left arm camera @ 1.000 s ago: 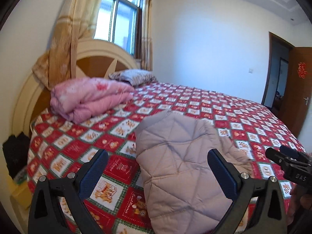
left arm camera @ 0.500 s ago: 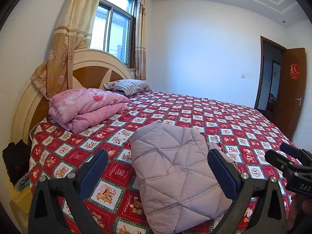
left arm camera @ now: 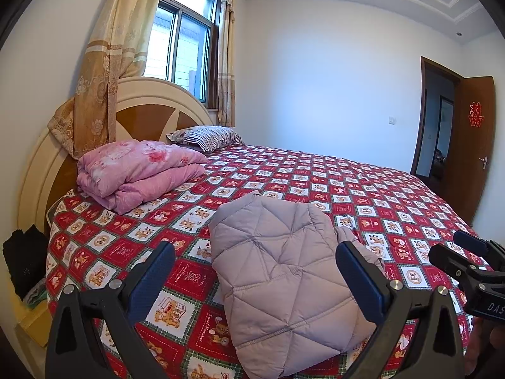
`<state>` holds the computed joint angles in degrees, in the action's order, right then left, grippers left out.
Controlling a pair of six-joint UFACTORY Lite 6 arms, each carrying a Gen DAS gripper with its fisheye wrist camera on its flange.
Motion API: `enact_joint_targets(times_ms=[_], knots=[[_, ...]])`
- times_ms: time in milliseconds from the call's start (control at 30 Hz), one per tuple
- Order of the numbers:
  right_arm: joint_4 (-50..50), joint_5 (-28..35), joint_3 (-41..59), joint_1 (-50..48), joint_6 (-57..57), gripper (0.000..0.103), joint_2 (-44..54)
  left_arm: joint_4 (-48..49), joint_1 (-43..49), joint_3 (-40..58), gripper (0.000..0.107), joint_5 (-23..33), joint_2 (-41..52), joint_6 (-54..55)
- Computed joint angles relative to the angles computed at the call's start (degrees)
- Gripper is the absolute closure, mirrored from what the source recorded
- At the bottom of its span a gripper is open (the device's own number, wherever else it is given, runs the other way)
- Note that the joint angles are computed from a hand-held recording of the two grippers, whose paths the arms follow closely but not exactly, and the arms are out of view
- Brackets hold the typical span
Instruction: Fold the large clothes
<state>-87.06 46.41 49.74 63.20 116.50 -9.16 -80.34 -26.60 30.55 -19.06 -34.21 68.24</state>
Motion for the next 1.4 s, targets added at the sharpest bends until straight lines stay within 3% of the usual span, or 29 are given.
enact_joint_targets(times_ms=[1400], knots=[[0.5, 1.4, 0.4, 1.2, -0.6, 0.007, -0.3, -0.4, 1.0, 0.9, 0.005, 1.7, 1.4, -1.3]])
